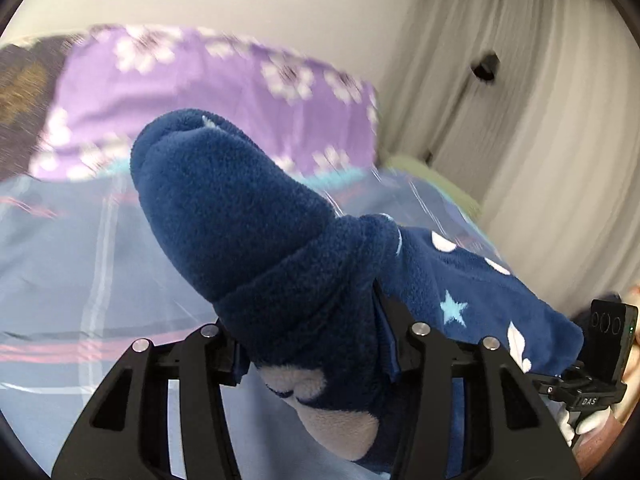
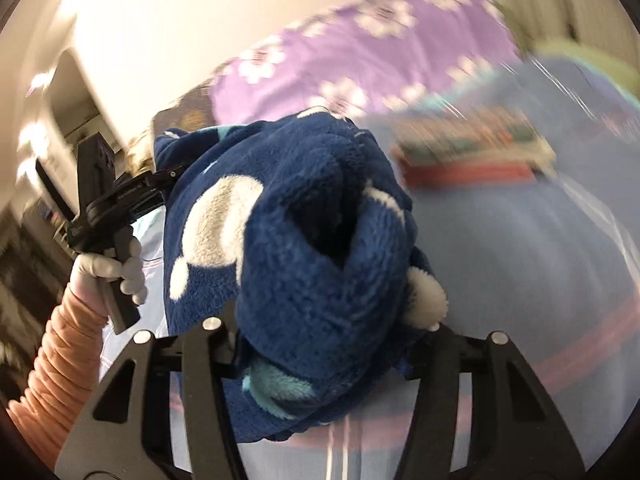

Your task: Fold small clothes

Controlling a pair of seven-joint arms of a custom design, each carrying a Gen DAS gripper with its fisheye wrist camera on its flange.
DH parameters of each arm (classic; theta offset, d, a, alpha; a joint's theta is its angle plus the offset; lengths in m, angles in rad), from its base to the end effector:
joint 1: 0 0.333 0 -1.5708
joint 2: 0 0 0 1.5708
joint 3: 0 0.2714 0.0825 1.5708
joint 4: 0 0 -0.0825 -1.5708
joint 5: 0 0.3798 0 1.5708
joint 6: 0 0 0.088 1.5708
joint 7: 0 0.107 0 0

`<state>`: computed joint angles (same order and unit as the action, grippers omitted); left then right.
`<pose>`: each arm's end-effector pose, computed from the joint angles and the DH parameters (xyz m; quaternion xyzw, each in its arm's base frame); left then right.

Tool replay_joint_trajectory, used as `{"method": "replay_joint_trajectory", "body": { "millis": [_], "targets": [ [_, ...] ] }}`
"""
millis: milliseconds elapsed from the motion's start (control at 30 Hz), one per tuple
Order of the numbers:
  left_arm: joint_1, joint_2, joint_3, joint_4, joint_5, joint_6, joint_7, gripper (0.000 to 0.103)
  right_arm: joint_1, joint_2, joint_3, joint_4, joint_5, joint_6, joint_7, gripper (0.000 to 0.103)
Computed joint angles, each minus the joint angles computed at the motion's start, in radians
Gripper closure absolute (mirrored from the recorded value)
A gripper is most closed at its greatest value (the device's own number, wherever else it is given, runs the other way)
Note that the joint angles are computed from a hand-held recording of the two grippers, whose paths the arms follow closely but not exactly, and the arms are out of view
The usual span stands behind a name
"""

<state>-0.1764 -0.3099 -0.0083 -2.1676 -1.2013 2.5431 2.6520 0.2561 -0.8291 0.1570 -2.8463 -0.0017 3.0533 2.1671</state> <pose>0.5103 -0.0839 0.5536 -0.4468 0.7180 -0.5220 0.1113 0.3405 0.1507 0.5053 -0.5614 0.6637 -0.1964 0.4535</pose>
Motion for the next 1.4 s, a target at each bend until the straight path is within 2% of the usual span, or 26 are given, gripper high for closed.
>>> {"method": "replay_joint_trajectory", "body": {
  "millis": [67,100,133,200,233,267,367,400,500,533,633,733,800,833,867,900,967,1000,1033,1133,1200,1233,1300,1333,1367,1400],
  "targets": [
    [0.017,0.023,0.004,0.049,0.008,0.047,-0.023,0.053,0.086,0.139,-0.119,0.132,-0.009,0.022,-0.120,0.050],
    [0.027,0.047,0.005,0.084,0.012,0.077,-0.037,0.052,0.164,0.206,-0.206,0.214,-0.007,-0.005,-0.168,0.050],
    [0.034,0.069,0.004,0.112,0.017,0.098,-0.050,0.052,0.250,0.292,-0.293,0.301,0.040,0.025,-0.283,0.050],
    [0.055,0.131,0.003,0.184,0.029,0.145,-0.085,0.052,0.381,0.405,-0.415,0.455,0.121,-0.027,-0.386,0.050],
    [0.070,0.172,-0.002,0.229,0.049,0.169,-0.115,0.052,0.439,0.480,-0.473,0.542,0.153,-0.021,-0.435,0.050],
    [0.082,0.197,-0.010,0.253,0.066,0.186,-0.133,0.052,0.461,0.540,-0.498,0.628,0.204,-0.065,-0.493,0.050],
    [0.120,0.310,-0.041,0.357,0.165,0.256,-0.214,0.052,0.488,0.763,-0.541,0.890,0.305,-0.132,-0.611,0.050],
    [0.136,0.327,-0.049,0.371,0.176,0.267,-0.221,0.052,0.477,0.830,-0.539,0.977,0.357,-0.175,-0.650,0.051],
    [0.173,0.431,-0.075,0.461,0.241,0.305,-0.295,0.052,0.408,1.022,-0.512,1.215,0.437,-0.258,-0.699,0.051],
    [0.182,0.454,-0.082,0.479,0.262,0.314,-0.321,0.052,0.363,1.099,-0.484,1.303,0.442,-0.260,-0.696,0.051],
    [0.192,0.538,-0.087,0.531,0.378,0.352,-0.438,0.052,0.304,1.244,-0.454,1.481,0.455,-0.316,-0.682,0.051],
    [0.190,0.607,-0.069,0.564,0.513,0.344,-0.556,0.049,0.259,1.362,-0.423,1.611,0.412,-0.353,-0.651,0.051],
    [0.132,0.652,0.014,0.565,0.722,0.337,-0.719,0.041,0.247,1.430,-0.420,1.677,0.374,-0.368,-0.611,0.048],
    [0.106,0.682,0.051,0.591,0.810,0.306,-0.790,0.041,0.267,1.477,-0.460,1.711,0.303,-0.389,-0.522,0.040],
    [0.074,0.697,0.097,0.587,0.910,0.266,-0.859,0.041,0.280,1.521,-0.495,1.761,0.250,-0.462,-0.433,0.038],
    [0.042,0.704,0.138,0.567,1.006,0.259,-0.908,0.041,0.275,1.550,-0.495,1.796,0.229,-0.510,-0.399,0.036],
    [0.048,0.688,0.131,0.505,1.086,0.283,-0.881,0.040,0.281,1.567,-0.502,1.785,0.175,-0.567,-0.335,0.037],
    [0.072,0.673,0.103,0.483,1.089,0.267,-0.844,0.039,0.285,1.545,-0.499,1.730,0.159,-0.537,-0.313,0.037],
    [0.088,0.665,0.087,0.478,1.098,0.247,-0.835,0.039,0.266,1.498,-0.460,1.643,0.187,-0.472,-0.326,0.036],
    [0.171,0.606,-0.005,0.404,1.051,0.284,-0.738,0.035,0.215,1.395,-0.385,1.493,0.236,-0.408,-0.306,0.035],
    [0.235,0.559,-0.075,0.349,0.981,0.314,-0.671,0.034,0.205,1.327,-0.365,1.401,0.217,-0.367,-0.287,0.035],
    [0.288,0.521,-0.132,0.307,0.883,0.327,-0.598,0.034,0.223,1.264,-0.370,1.316,0.181,-0.331,-0.270,0.035],
    [0.339,0.450,-0.202,0.220,0.691,0.365,-0.460,0.034,0.254,1.167,-0.382,1.191,0.092,-0.272,-0.229,0.033],
    [0.354,0.397,-0.224,0.167,0.556,0.388,-0.355,0.034,0.281,1.102,-0.396,1.108,0.019,-0.237,-0.199,0.027],
    [0.345,0.356,-0.231,0.126,0.471,0.416,-0.290,0.033,0.303,1.034,-0.404,1.030,-0.052,-0.213,-0.175,0.026],
    [0.333,0.311,-0.234,0.086,0.353,0.440,-0.190,0.028,0.295,0.998,-0.392,0.987,-0.087,-0.189,-0.181,0.026]
  ]
}}
